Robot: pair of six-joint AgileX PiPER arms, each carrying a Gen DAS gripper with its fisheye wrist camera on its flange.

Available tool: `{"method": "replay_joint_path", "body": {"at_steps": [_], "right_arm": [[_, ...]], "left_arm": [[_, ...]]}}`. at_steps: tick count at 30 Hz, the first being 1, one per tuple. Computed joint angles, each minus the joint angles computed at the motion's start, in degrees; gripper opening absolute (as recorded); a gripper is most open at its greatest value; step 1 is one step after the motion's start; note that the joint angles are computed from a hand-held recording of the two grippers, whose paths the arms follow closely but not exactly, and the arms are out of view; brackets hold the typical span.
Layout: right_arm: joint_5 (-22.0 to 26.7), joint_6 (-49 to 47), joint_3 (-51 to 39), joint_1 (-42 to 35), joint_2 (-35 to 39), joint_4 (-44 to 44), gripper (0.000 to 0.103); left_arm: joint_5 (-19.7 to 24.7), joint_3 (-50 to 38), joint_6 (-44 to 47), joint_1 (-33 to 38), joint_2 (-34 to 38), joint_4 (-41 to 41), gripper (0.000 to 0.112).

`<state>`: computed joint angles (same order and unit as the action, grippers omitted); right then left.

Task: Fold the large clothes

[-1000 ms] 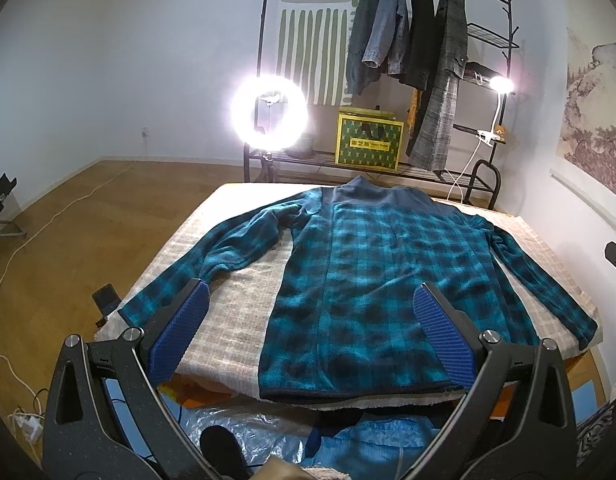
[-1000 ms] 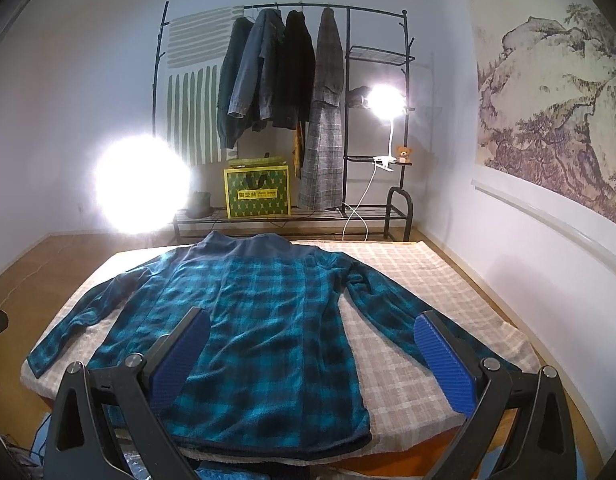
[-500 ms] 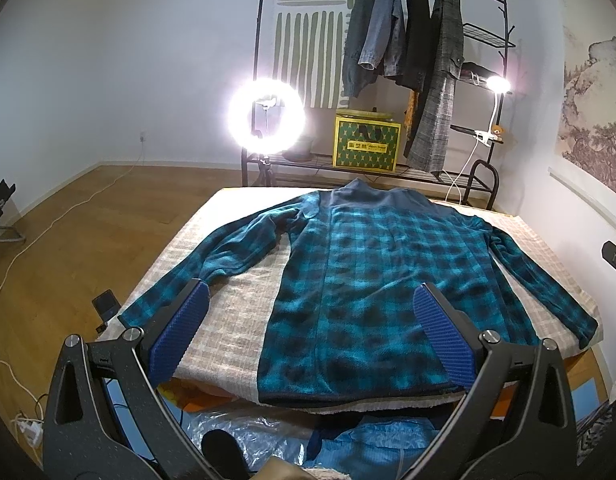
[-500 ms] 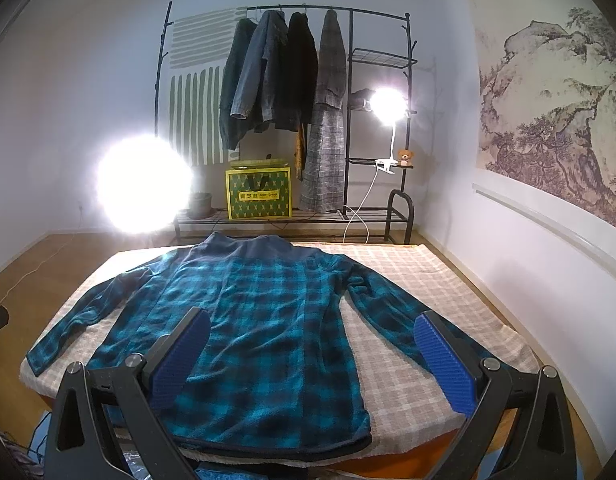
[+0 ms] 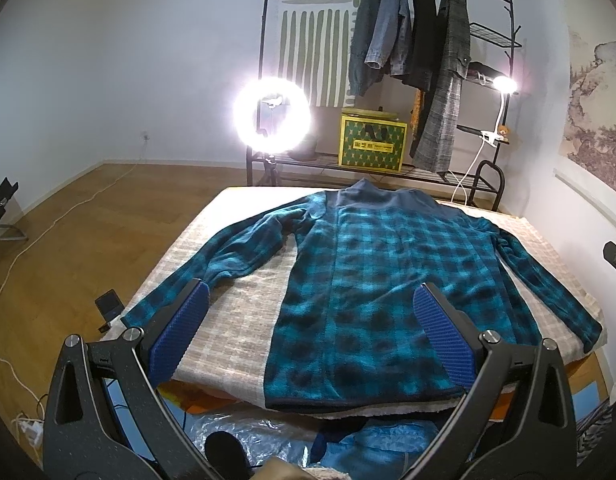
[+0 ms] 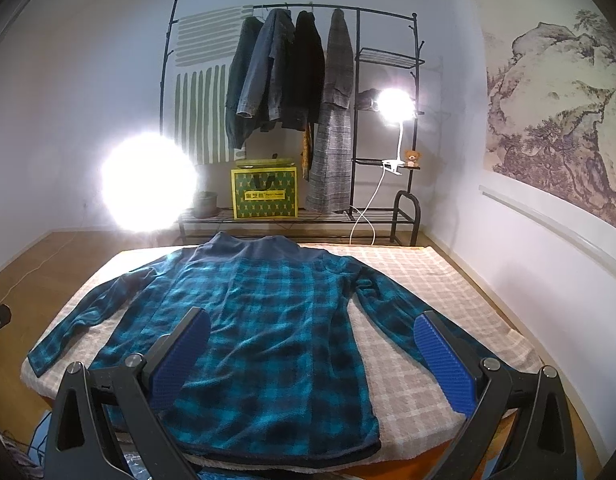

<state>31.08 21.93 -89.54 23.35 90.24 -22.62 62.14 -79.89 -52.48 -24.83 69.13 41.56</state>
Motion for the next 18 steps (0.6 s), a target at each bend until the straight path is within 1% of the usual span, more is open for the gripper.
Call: {"method": "replay_joint_path", "body": {"at_steps": [7,12,15,18], "right_arm": [[1.26,-1.83,-4.91,1.08,3.71,1.29,0.103],[1.68,-1.99,-8.46,2.48,6.88,1.15,0.103],[1.91,-1.95,-10.92,3.44,9.11,0.92,0.103],[2.13,-5.87,-14.41,3.99,11.93,4.96,0.103]], "left_arm": [[-3.32,0.31,3.48,5.45,0.37,-2.45,0.103],[-4.65,0.16,5.73,8.88,1.13,-4.52,0.103],[-5.98,-0.25,9.44,12.90,1.64,-8.36,0.103],[-7.47,-0.78,14.02,18.27,2.34,-12.33,0.103]]}}
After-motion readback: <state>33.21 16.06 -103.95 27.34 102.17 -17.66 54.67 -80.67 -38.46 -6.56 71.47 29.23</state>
